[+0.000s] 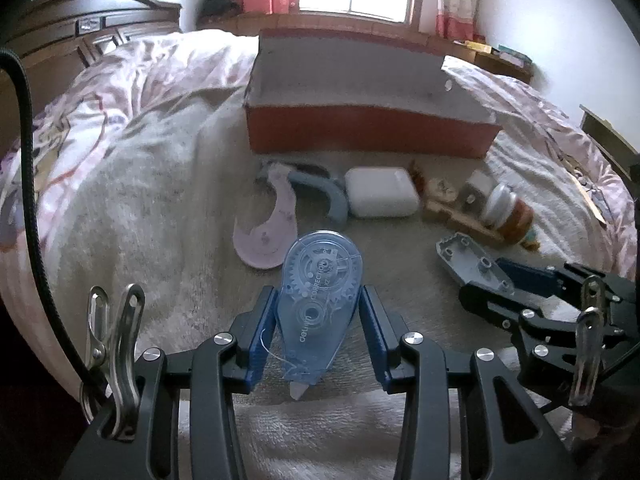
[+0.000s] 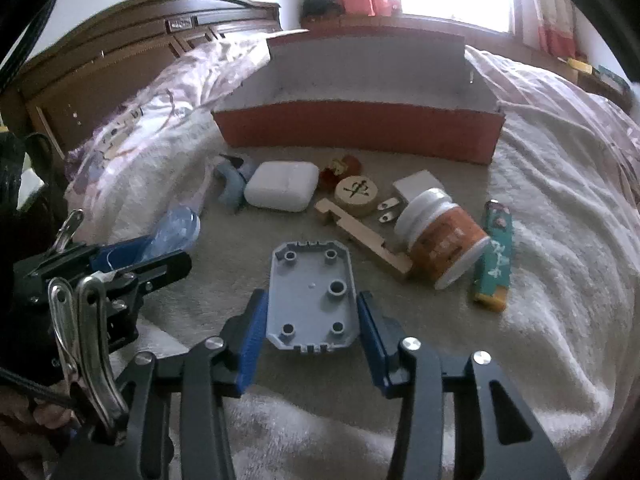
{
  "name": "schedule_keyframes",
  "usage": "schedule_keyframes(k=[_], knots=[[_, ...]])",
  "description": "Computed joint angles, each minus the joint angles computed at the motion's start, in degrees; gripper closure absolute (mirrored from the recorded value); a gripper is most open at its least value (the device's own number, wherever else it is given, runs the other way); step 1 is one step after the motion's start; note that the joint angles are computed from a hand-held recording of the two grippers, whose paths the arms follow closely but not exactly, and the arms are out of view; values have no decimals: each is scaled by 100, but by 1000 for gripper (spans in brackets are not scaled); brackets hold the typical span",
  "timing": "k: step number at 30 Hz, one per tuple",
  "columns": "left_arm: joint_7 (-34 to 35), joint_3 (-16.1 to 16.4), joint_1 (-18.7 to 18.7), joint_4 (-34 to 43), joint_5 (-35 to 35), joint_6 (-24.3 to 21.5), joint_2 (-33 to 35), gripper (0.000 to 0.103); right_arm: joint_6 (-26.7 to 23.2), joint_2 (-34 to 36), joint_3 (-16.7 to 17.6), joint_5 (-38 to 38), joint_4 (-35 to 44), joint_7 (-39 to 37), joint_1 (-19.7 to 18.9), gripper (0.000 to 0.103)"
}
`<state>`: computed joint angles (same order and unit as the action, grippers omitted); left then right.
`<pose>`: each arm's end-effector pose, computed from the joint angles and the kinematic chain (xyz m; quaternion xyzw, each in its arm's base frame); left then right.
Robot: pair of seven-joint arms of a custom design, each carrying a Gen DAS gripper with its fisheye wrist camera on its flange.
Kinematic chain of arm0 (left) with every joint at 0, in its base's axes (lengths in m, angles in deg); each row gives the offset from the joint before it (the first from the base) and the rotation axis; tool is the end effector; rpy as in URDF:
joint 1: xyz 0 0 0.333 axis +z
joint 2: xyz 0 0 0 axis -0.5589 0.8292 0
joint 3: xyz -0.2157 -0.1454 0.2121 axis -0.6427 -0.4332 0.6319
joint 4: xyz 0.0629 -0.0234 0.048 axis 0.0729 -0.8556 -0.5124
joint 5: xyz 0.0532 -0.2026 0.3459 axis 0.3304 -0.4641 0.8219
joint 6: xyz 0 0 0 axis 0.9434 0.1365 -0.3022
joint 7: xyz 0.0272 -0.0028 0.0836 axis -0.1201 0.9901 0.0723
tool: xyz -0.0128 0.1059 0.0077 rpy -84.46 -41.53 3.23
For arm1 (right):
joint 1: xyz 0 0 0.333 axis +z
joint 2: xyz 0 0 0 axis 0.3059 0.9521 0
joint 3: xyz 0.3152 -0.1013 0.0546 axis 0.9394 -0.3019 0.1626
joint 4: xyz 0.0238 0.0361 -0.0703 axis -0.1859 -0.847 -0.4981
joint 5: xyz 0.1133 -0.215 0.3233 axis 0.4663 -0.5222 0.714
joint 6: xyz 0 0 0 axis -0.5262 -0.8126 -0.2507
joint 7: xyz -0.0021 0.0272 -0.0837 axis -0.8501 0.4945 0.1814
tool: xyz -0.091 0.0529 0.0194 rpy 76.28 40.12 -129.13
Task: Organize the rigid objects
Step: 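Carry the tape and grey plate into the box and open both tools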
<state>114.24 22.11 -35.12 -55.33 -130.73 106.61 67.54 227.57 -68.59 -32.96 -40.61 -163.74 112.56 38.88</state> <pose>0.6281 -0.1647 0.3908 -0.4718 0.7962 -0.3458 0.1544 0.5622 0.2520 0.3860 -0.6113 0.6917 -0.2332 0.3057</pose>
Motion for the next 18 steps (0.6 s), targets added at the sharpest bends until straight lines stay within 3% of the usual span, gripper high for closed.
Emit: schedule_keyframes(k=[10,18], knots=[[331,-26,-32,164,-401,-263,-187,61,414,-317,-57,-1270,-82,1399,-159,56],[464,73,-186,516,-541,-462,-131,61,548,-397,71,-1539,41,1579,-439,56]])
